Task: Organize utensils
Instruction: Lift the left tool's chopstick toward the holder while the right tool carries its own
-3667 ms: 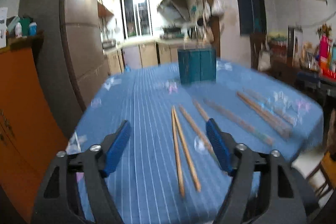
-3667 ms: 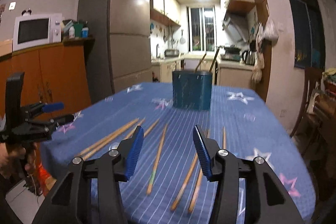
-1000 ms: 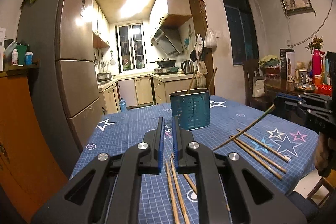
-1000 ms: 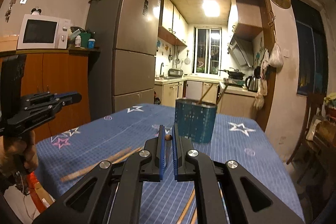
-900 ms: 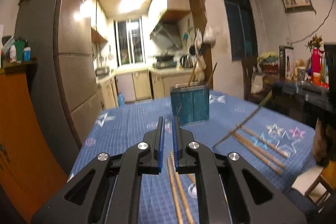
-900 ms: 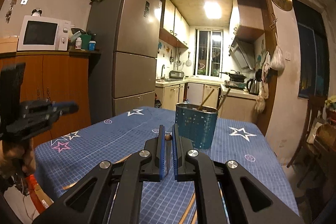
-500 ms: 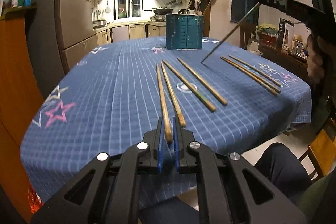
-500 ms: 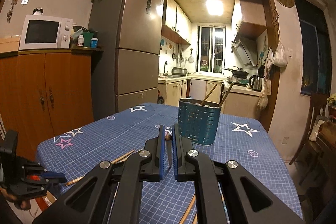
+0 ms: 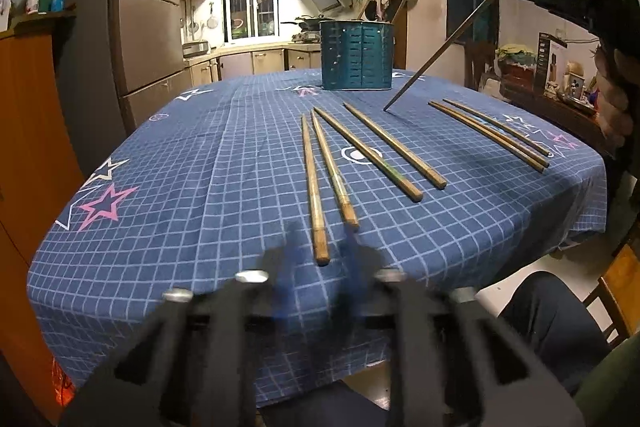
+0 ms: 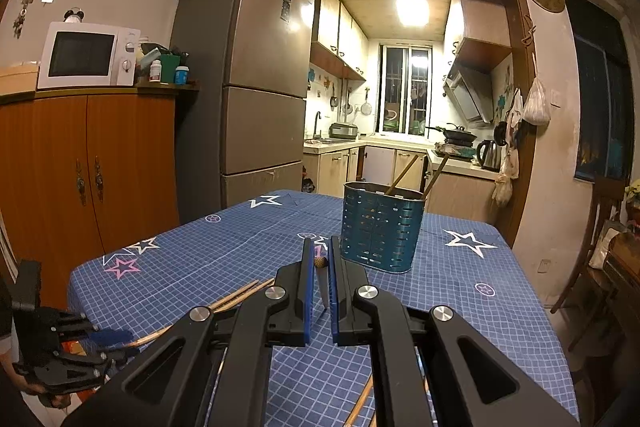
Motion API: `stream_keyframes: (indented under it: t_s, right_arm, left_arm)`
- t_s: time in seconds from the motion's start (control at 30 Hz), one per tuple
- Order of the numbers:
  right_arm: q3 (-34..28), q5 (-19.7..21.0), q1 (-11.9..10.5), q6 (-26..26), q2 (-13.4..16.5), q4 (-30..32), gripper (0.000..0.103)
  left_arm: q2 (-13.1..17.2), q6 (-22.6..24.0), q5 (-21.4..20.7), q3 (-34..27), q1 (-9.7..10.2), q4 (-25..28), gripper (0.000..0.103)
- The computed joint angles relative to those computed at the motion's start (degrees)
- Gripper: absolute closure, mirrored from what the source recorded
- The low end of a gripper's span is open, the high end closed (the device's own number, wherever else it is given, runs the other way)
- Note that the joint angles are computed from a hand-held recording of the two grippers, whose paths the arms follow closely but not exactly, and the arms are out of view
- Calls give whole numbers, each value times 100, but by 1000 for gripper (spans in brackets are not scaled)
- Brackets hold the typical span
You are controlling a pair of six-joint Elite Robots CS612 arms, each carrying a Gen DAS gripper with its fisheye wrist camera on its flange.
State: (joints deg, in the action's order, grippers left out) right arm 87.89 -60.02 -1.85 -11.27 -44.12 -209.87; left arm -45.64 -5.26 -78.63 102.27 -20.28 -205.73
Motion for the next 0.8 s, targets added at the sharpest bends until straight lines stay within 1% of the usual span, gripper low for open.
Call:
stream_keyframes:
  t_s: [0.07,0.27,0.5,0.7,0.8]
  right_arm:
    - [-2,-6,1,8,1,-11,95]
    - [3,-25,4,43,25,-154,95]
    - [-8,16,-22,106,27,-281,95]
    - [-117,61,-48,179,45,-245,95]
    - [-203,100,-65,217,65,-171,95]
  left_arm:
    - [11,-72,19,2,2,-46,97]
    - [-9,-56,103,8,-24,-101,98]
    - [-136,190,197,-14,-34,-380,98]
    - [-200,469,275,-194,-45,-621,98]
    - [-207,521,233,-331,-18,-695,98]
